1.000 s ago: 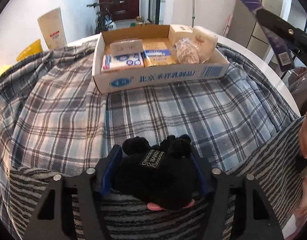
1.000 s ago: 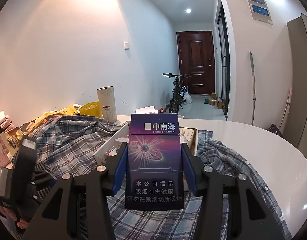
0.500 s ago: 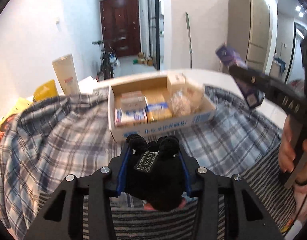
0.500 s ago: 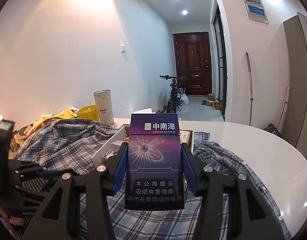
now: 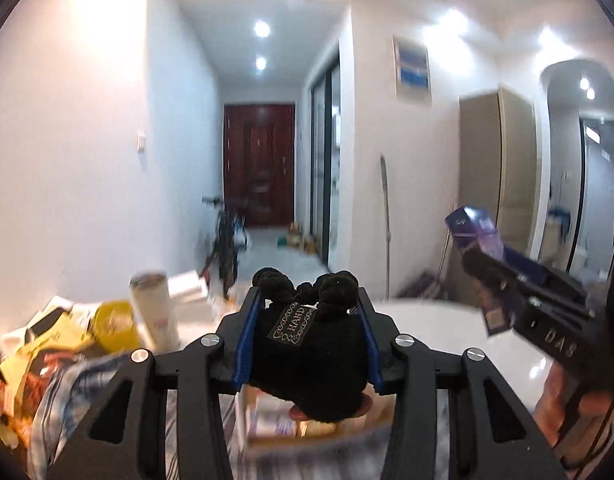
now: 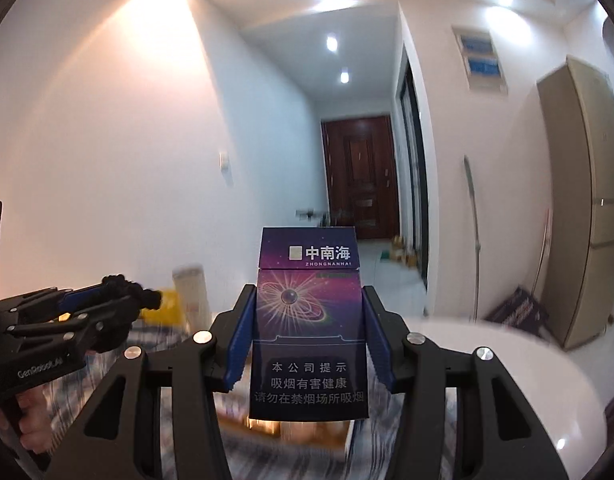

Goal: Organize objects

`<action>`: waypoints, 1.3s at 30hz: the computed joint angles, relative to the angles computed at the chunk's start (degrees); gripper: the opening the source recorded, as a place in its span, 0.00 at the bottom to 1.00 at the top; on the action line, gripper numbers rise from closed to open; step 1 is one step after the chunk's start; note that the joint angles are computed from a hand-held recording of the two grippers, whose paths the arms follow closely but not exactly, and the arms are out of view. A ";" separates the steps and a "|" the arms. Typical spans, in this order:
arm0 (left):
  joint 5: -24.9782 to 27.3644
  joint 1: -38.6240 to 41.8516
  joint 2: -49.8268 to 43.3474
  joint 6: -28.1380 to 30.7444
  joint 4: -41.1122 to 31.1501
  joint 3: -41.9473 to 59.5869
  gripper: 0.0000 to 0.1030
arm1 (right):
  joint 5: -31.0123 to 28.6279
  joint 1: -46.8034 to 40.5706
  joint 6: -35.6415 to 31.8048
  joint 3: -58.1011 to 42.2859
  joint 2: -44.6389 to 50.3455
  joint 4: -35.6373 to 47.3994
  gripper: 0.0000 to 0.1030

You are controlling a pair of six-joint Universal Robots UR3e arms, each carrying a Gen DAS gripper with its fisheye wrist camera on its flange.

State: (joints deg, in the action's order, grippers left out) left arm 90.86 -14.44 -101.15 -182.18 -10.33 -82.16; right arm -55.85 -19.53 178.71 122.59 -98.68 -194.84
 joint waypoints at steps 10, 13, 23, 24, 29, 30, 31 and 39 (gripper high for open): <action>-2.39 3.08 -13.24 -3.12 -2.67 18.50 0.45 | -12.40 10.70 8.17 -23.50 17.61 0.65 0.48; -3.03 3.93 -16.28 -2.07 0.30 17.54 0.45 | -11.88 10.79 8.48 -24.29 22.03 -1.95 0.48; -4.45 5.06 -28.26 -1.43 -9.82 28.76 0.46 | -14.01 11.62 4.81 -27.44 33.23 0.43 0.48; -4.03 4.98 -29.12 -1.35 -10.55 29.60 0.46 | -14.11 11.65 4.47 -27.78 33.86 1.14 0.48; -5.99 6.05 -32.49 -3.02 -14.72 32.22 0.46 | -14.30 11.53 3.05 -29.84 35.92 4.39 0.48; -6.80 6.42 -33.20 -3.12 -15.94 33.10 0.46 | -14.34 11.61 2.66 -30.22 36.31 4.95 0.48; -7.21 6.59 -34.39 -3.24 -17.55 34.70 0.46 | -14.30 11.62 2.22 -30.78 36.66 5.63 0.48; -6.13 6.24 -41.87 -2.74 -24.37 42.96 0.48 | -16.64 12.89 -1.13 -33.24 38.00 7.24 0.48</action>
